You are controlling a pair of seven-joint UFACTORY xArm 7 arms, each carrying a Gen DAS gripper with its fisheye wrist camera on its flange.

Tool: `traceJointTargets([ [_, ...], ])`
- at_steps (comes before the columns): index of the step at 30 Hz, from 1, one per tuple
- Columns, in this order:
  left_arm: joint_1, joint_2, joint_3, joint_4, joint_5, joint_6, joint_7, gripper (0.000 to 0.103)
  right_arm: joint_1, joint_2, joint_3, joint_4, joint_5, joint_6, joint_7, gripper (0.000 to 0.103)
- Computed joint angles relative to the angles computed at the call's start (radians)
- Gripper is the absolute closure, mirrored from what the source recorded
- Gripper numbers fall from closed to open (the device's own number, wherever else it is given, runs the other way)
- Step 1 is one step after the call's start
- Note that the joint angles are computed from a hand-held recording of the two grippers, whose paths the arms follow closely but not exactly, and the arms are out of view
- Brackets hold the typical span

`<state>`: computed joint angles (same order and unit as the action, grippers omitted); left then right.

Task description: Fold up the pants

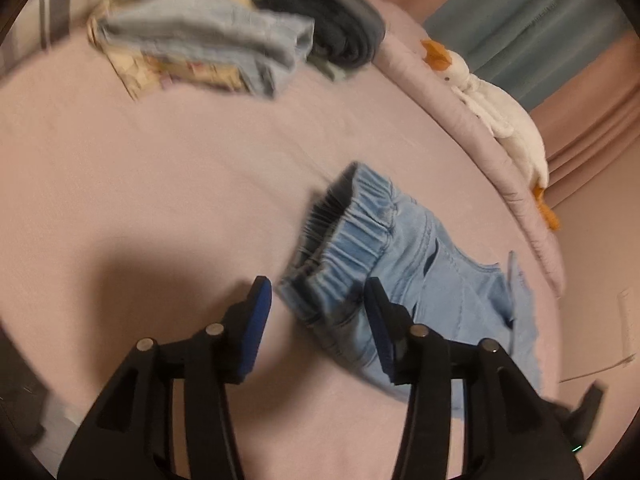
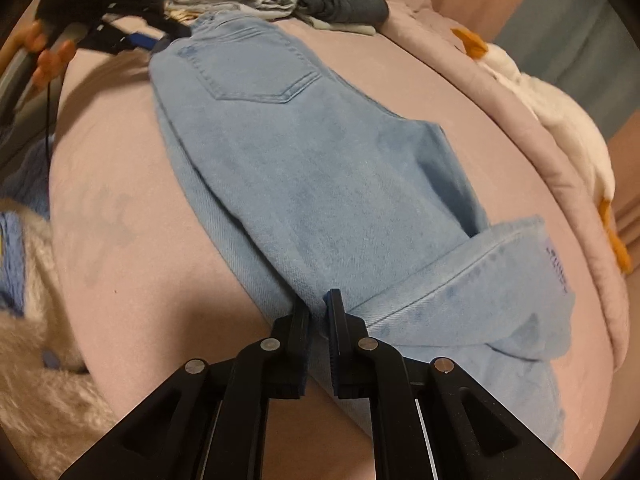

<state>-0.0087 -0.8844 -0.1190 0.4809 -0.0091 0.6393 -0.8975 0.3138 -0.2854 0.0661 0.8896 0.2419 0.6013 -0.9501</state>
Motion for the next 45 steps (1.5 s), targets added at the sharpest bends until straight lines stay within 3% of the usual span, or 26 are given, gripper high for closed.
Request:
traceJointTargets([
  [3, 0.027, -0.059, -0.05, 0.019, 0.056, 0.068, -0.012, 0.055, 0.006, 0.009, -0.032, 0.068, 0.063, 0.107, -0.025, 0.088],
  [7, -0.021, -0.01, -0.067, 0.059, 0.065, 0.02, 0.016, 0.055, -0.005, 0.043, -0.095, 0.192, 0.293, 0.299, -0.061, 0.083],
  [9, -0.068, 0.074, -0.071, 0.099, 0.061, -0.042, 0.058, 0.055, -0.026, 0.065, -0.074, 0.211, 0.326, 0.289, -0.036, 0.082],
  [12, -0.118, 0.193, -0.077, 0.157, 0.051, -0.096, 0.104, 0.055, -0.054, 0.107, -0.015, 0.212, 0.249, 0.214, 0.085, 0.082],
  [15, -0.154, 0.3, -0.086, 0.214, 0.05, -0.121, 0.143, 0.055, -0.043, 0.16, -0.017, 0.225, 0.197, 0.282, 0.18, 0.082],
  [17, -0.176, 0.357, -0.087, 0.246, 0.052, -0.133, 0.169, 0.055, -0.064, 0.144, 0.009, 0.183, 0.226, 0.236, 0.165, 0.082],
  [21, -0.194, 0.443, -0.095, 0.298, 0.069, -0.136, 0.197, 0.055, -0.081, 0.146, -0.021, 0.222, 0.3, 0.321, 0.158, 0.082],
  [25, -0.222, 0.526, -0.093, 0.341, 0.065, -0.14, 0.215, 0.055, -0.107, 0.132, -0.034, 0.227, 0.335, 0.305, 0.176, 0.08],
  [28, -0.228, 0.564, -0.114, 0.368, 0.106, -0.127, 0.206, 0.055, -0.119, 0.133, -0.034, 0.227, 0.347, 0.28, 0.206, 0.073],
  [36, -0.259, 0.599, -0.096, 0.352, 0.124, -0.121, 0.219, 0.054, -0.124, 0.14, -0.035, 0.234, 0.358, 0.248, 0.225, 0.073],
  [43, -0.261, 0.607, -0.104, 0.352, 0.142, -0.139, 0.213, 0.046, -0.159, 0.189, -0.051, 0.301, 0.384, 0.26, 0.255, 0.072],
  [45, -0.263, 0.612, -0.105, 0.357, 0.15, -0.137, 0.212, 0.044, -0.171, 0.215, -0.049, 0.332, 0.392, 0.251, 0.286, 0.062],
])
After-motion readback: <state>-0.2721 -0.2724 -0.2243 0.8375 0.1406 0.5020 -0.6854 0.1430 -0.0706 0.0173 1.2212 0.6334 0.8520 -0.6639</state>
